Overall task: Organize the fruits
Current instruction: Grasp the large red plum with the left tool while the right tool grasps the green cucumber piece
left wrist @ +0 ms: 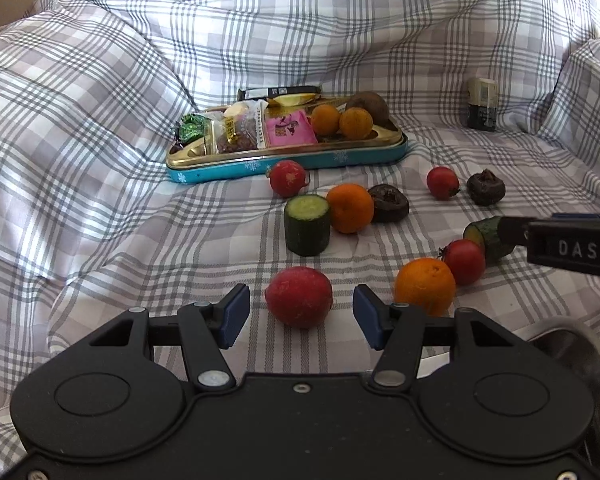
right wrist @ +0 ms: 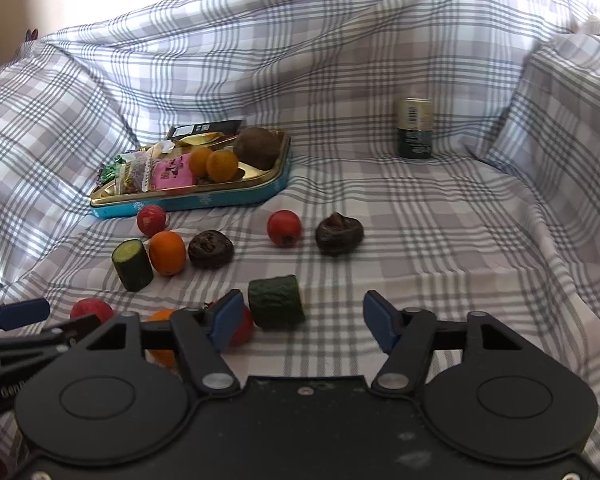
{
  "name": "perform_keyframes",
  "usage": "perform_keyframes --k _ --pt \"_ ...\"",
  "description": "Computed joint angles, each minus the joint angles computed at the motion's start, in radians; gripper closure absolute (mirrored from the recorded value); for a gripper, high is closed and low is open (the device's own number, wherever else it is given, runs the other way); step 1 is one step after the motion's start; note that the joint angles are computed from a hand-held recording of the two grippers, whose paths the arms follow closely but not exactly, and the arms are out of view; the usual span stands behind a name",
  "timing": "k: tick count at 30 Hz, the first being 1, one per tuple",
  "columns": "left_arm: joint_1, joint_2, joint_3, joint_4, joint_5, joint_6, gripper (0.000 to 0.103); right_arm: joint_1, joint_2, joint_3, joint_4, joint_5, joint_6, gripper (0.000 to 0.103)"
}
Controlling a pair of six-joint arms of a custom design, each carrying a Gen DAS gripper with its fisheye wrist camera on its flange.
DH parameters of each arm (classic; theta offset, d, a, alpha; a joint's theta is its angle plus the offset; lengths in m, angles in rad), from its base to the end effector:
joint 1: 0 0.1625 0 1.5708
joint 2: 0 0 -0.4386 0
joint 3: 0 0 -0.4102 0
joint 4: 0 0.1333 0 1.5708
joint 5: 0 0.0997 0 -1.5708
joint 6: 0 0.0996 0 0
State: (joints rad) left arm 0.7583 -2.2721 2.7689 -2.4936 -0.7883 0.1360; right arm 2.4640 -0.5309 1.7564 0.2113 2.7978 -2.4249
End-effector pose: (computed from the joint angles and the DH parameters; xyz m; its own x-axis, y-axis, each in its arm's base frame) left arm -0.0035 -0.2836 0.2790 -0.6031 0.3965 -0.6921 0.7498 0.5778 -0.3224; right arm 0.3541 -0.2342 -0.0480 -0.7404 0.2696 0.6157 -0.3790 0.5891 -0.7136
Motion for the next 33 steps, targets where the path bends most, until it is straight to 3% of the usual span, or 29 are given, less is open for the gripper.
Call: perform_keyframes --k 2,6,13,22,27,33 --pt "0.02 0.018 -0.001 -0.027 -0.018 0.012 0.041 -0.016 -0.006 0.002 -0.043 -0.009 -0.066 0.049" --pt "0.045 0.045 0.009 -0.102 -0.042 0.05 0.041 -0.038 -0.013 0.014 -0.137 -0.011 -0.166 0.05" --pt "0.098 0.107 0.003 -0.196 -0.104 0.081 0.041 -0.061 -0.025 0.044 -0.25 -0.017 -0.256 0.05" --pt "0.14 0.167 -0.009 -0.261 -0.123 0.055 0.042 -0.067 -0.039 0.065 -0.29 -0.028 -0.261 0.05" --pt "0.155 0.19 -0.011 -0.303 -0.118 0.023 0.054 -0.076 -0.053 0.073 -0.281 -0.052 -0.223 0.05" --pt "0.176 0.201 -0.02 -0.316 -0.142 0.02 0.054 -0.064 -0.038 0.06 -0.302 0.028 -0.248 0.05"
